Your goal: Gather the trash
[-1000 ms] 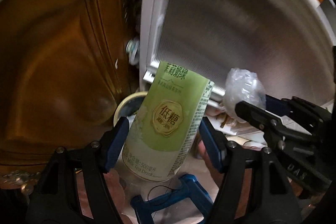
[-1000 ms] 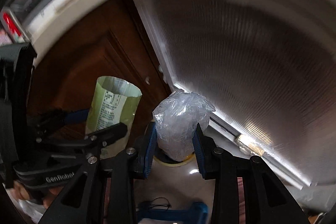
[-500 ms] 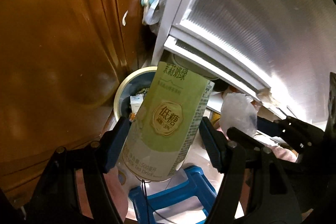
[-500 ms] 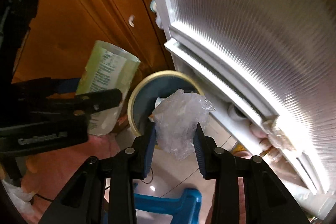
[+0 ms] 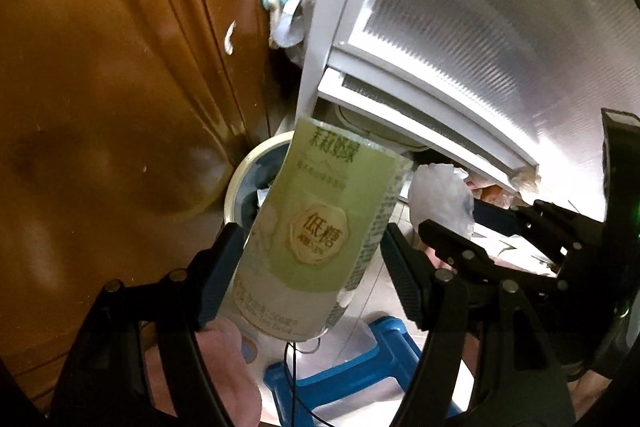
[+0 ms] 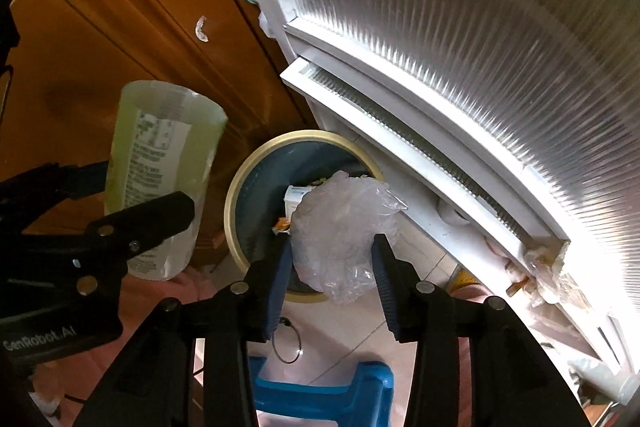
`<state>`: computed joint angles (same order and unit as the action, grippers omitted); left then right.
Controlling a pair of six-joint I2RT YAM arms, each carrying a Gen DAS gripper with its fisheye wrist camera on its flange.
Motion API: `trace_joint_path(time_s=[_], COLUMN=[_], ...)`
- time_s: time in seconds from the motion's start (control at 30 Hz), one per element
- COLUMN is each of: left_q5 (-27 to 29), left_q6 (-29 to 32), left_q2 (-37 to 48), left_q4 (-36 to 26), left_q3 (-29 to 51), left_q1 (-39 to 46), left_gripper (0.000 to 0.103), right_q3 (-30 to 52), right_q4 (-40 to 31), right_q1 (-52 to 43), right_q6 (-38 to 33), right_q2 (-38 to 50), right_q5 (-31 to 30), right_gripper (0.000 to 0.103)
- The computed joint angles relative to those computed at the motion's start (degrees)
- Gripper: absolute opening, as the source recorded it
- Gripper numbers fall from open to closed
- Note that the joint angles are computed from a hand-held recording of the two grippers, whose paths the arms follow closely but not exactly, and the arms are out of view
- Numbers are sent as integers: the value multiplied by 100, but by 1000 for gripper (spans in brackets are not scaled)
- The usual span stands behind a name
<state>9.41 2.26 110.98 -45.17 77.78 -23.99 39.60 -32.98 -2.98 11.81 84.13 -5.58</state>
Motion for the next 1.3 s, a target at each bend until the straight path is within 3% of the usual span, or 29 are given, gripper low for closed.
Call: trace_joint_path(time_s=[0.17,0.27,0.5,0.97,1.3], left_q5=[150,180,56,147,228], left_q6=[-99,-119,-57,-28,29], left_q2=[163,157,-1,-351,-794], left_q4=[-100,-30,149,411,544], left_q3=[138,139,45,-172,-455], left_q1=[149,171,168,247,272], left_gripper=[70,86,100,101,101], right_q3=[3,258,477,454,554], right_q4=[-96,-304,-451,-521,-958], right_q1=[-29,-119,-75,-168,-201], right_q6=[65,27,158,252,236], right_q2=[-84,-71,-67,-312,-802], right_q5=[-142,-177,-162,-214,-210], right_gripper=[55,60,65,66,71])
